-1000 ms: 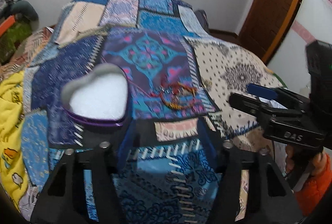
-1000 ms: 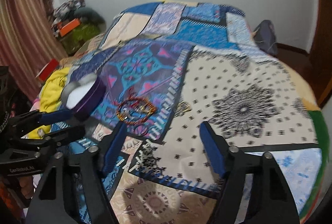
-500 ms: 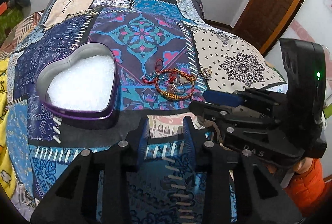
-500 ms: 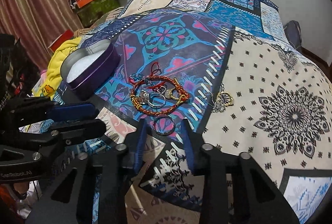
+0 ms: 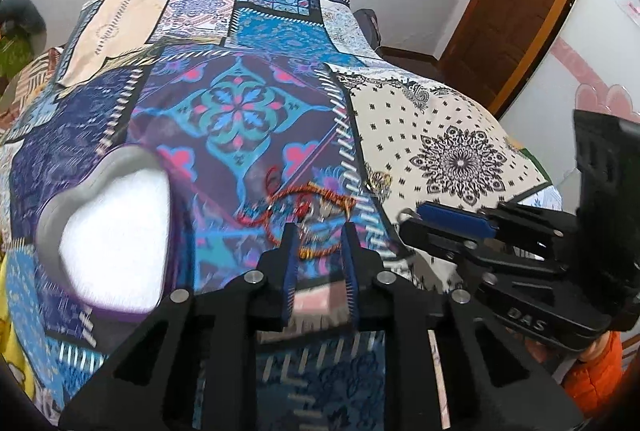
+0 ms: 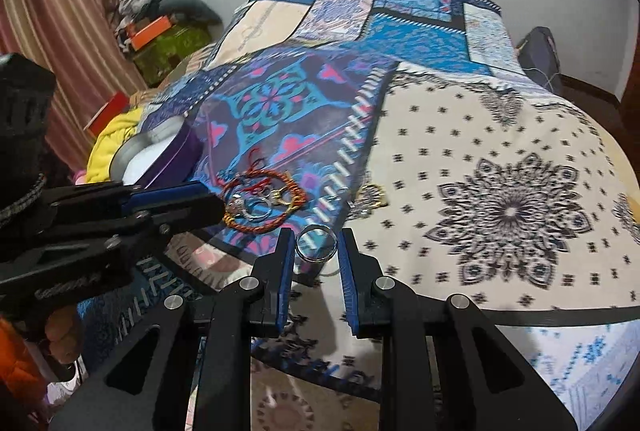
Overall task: Organize jewelry
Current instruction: 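Grasp a silver ring with the right gripper while the left gripper grasps a charm ring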
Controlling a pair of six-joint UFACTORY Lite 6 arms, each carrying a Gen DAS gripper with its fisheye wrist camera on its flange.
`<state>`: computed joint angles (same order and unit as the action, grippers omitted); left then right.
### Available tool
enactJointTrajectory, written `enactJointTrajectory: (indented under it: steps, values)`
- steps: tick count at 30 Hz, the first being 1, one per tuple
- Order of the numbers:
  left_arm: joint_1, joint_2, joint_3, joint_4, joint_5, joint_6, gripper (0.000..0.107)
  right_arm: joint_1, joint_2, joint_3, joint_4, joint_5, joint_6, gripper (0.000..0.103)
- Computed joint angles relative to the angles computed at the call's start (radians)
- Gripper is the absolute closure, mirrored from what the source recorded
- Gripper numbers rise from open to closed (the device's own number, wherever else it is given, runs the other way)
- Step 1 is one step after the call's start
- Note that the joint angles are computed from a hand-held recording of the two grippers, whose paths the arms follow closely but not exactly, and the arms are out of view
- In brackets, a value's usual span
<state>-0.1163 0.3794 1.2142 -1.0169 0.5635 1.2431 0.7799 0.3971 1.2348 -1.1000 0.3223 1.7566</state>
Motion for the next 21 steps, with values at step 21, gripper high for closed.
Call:
enactJointTrajectory:
  steps: [21]
  values:
    - [-0.059, 0.075, 0.037, 0.074, -0.084, -0.083, 0.094, -0.012, -0.063, -0.081, -0.163, -0.024, 0.192, 0.083]
